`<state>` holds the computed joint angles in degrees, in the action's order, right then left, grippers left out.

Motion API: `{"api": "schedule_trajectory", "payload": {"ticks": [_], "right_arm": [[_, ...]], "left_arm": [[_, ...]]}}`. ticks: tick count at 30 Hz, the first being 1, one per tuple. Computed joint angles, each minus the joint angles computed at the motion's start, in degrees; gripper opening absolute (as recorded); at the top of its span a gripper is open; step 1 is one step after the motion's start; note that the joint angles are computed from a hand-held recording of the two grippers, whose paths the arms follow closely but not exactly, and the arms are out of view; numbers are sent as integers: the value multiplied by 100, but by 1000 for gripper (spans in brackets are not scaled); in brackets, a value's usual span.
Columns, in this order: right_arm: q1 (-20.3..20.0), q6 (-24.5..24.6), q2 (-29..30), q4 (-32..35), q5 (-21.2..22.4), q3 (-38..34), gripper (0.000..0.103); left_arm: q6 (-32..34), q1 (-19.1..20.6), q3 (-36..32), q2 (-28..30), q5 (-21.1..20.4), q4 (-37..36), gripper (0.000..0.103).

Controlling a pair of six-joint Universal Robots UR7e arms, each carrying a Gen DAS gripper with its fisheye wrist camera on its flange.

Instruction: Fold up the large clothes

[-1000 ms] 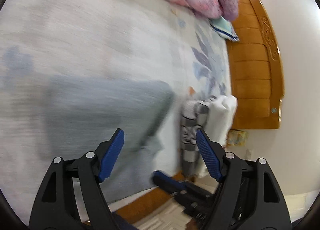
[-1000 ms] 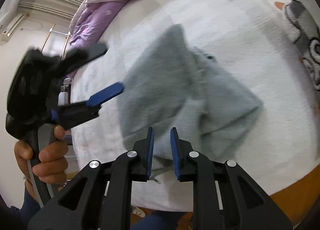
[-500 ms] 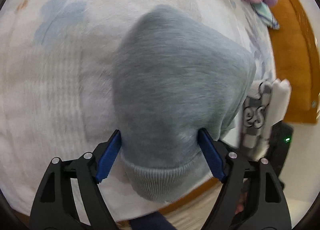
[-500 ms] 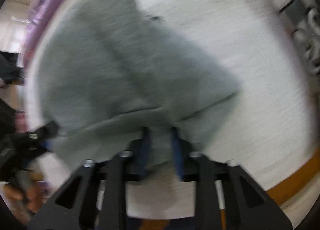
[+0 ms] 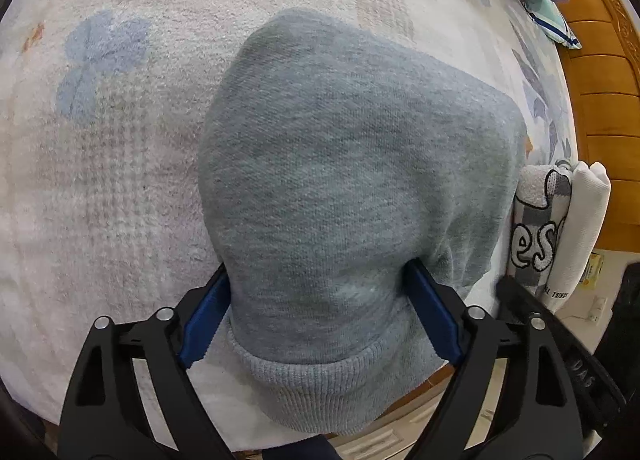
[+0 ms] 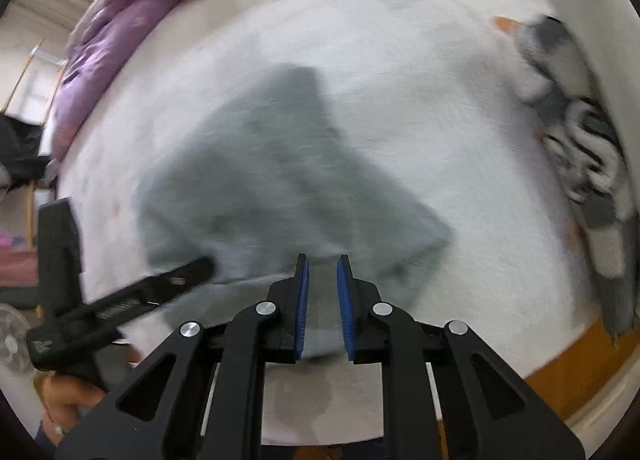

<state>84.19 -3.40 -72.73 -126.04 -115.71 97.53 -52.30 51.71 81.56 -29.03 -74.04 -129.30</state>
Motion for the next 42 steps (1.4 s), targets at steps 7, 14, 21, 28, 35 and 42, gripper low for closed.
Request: {"api": "schedule_trajectory", "payload": {"ticks": [7,14,21,28,35,42], "right_arm": [[-213,109,307,-455,-295,209,11],[147,1179,-804,-595,-84,901,48],[930,2298,-1551,-275,-575,1368,64],[1698,2367,-1243,-421,-1402,1390,73],[1857,2340,-1281,-571,-1622,1502,76],[1491,2534,-1398,-837,-1277,1728,76]], "left_arm": [[58,97,536,-433,-395,-580,87],[229,-262,1016,-1164,169,-224,90],[490,-791,691,-1435,692,1374,92],[740,-1062,837,-1748,932,1425,92],[977,-1142,942,-1799,1067,1080,93],[1138,-1019,894,-1650,968,822,93]]}}
